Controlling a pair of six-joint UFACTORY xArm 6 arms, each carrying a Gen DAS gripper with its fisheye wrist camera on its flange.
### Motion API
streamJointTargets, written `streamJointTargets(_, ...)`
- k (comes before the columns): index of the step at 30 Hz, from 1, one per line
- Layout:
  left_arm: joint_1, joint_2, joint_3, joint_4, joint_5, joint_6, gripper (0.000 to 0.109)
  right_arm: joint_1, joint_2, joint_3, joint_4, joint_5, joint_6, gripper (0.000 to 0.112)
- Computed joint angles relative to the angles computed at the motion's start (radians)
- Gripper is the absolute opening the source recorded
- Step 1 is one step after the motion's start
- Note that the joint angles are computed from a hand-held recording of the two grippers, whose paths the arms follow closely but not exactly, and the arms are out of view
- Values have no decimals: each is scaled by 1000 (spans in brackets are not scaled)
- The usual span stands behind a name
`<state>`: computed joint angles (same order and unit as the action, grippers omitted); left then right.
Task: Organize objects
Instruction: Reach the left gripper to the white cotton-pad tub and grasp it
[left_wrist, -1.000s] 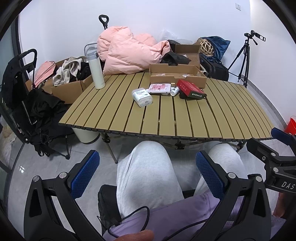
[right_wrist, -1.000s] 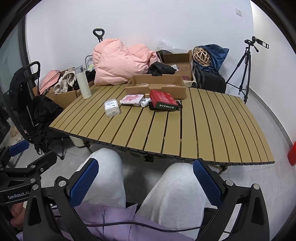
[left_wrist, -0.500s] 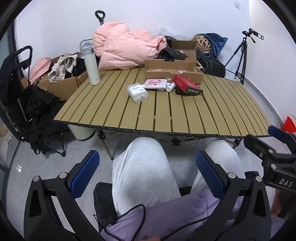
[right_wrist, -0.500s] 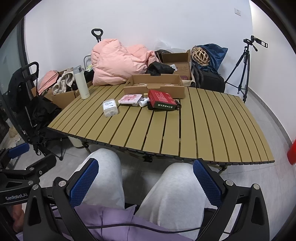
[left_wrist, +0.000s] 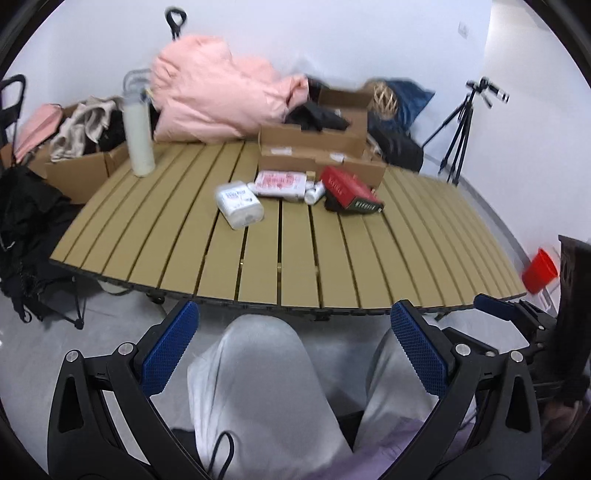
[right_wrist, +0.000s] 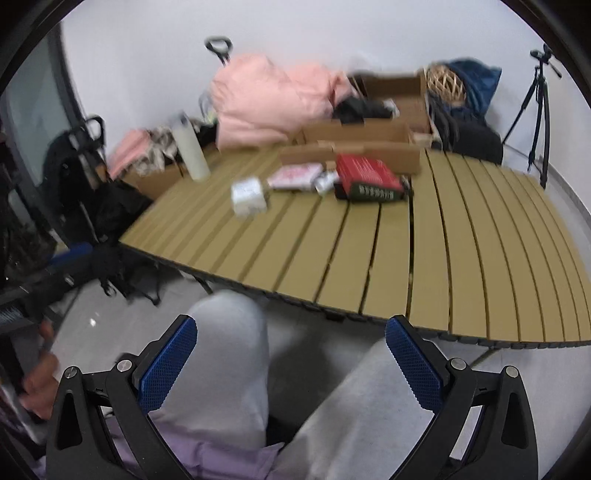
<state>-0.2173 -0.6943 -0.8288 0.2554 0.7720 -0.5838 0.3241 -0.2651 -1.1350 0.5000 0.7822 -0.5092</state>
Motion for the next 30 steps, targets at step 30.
streamJointTargets(30, 369, 994, -730, -386, -128, 591, 81, 187, 1053, -1210, -18, 271, 204, 82)
